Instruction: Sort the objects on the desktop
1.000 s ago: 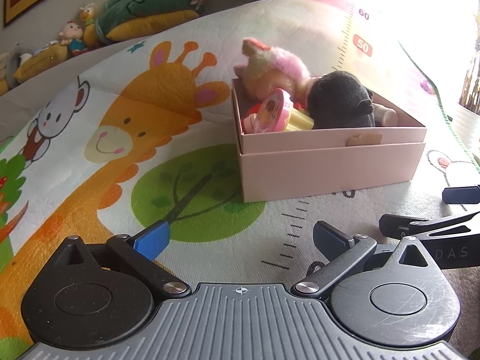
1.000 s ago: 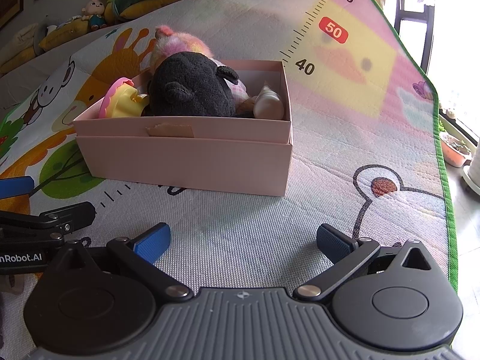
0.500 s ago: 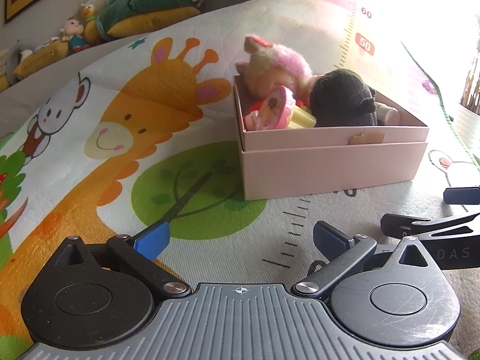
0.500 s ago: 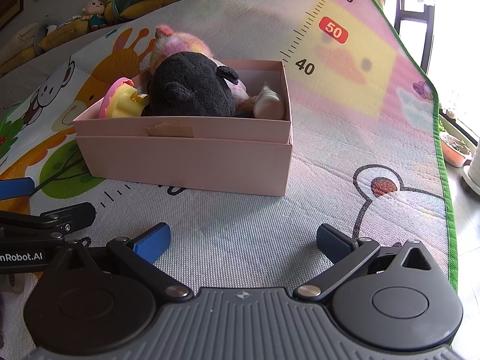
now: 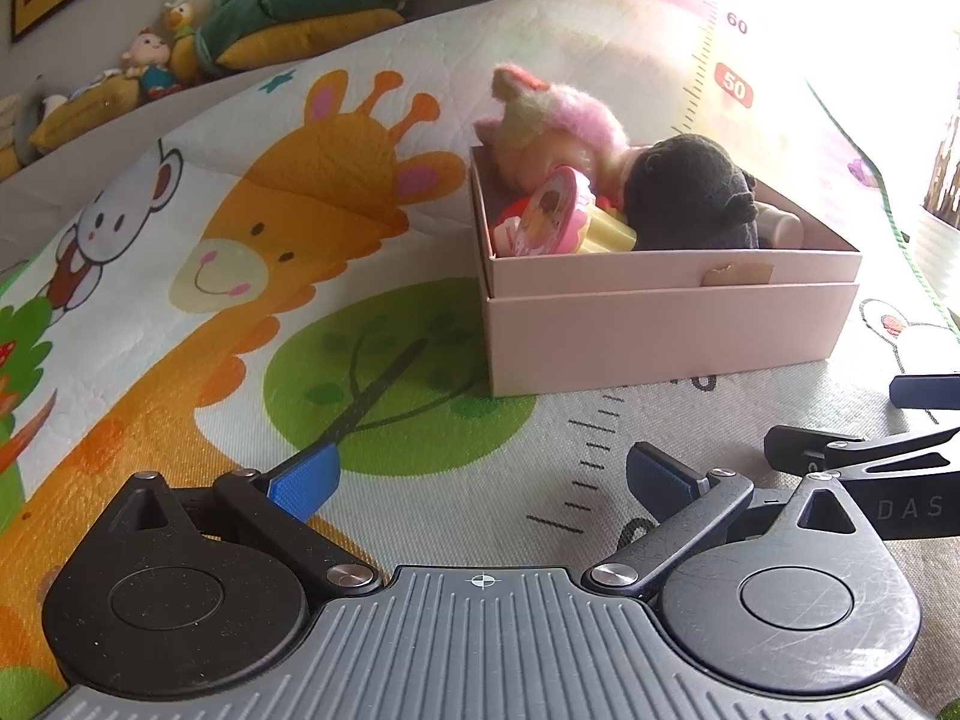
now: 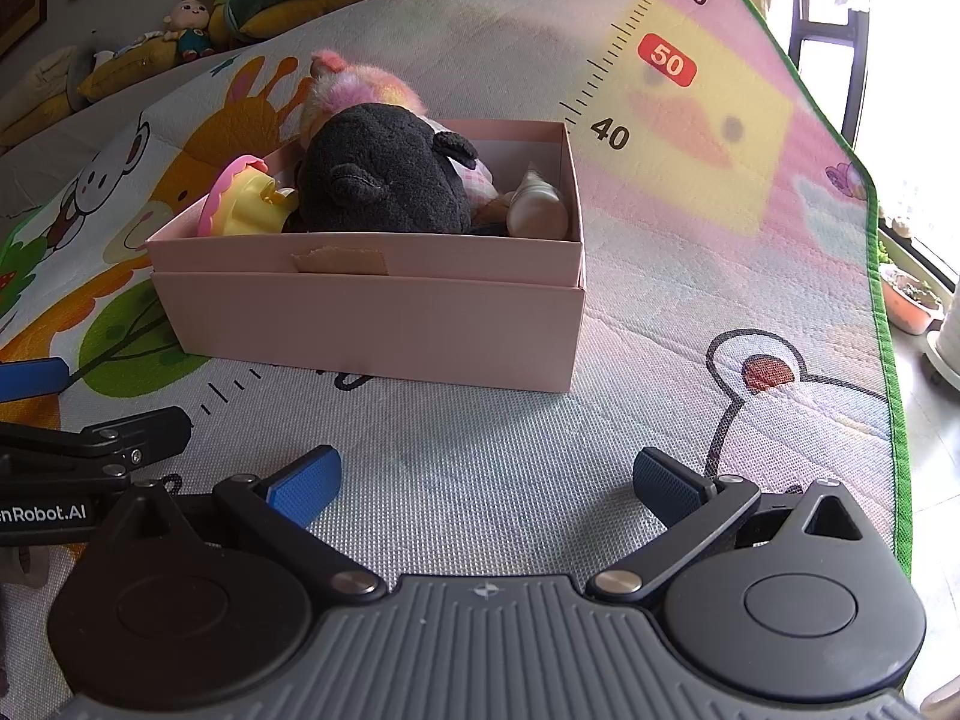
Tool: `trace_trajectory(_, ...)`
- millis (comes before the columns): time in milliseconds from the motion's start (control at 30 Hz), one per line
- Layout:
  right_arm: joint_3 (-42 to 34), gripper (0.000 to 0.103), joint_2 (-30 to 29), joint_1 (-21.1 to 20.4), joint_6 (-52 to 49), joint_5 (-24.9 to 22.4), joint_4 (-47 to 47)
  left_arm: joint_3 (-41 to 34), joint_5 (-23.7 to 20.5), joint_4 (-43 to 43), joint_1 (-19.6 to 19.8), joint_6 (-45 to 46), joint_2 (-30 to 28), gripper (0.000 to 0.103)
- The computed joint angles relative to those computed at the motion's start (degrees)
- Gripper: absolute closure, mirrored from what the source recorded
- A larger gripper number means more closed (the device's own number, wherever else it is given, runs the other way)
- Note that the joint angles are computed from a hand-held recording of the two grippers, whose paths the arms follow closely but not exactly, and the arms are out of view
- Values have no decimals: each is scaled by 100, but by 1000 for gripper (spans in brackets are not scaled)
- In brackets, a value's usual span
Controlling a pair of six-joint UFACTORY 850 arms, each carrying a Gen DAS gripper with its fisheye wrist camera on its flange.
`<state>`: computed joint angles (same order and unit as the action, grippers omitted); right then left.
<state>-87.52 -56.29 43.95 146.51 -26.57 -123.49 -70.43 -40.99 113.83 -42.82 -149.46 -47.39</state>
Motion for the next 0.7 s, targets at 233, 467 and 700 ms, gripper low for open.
trace_trajectory(233, -2, 0, 0, -1, -9, 1, 6, 23, 10, 43, 10, -30, 7, 0)
trace_trajectory(467, -3, 0, -1, 1, -9, 0, 9, 21, 37, 44, 18, -34, 12, 0)
trace_trajectory(700, -13, 0, -8, 3, -18, 0, 18, 12, 68, 35, 25, -35, 12, 0)
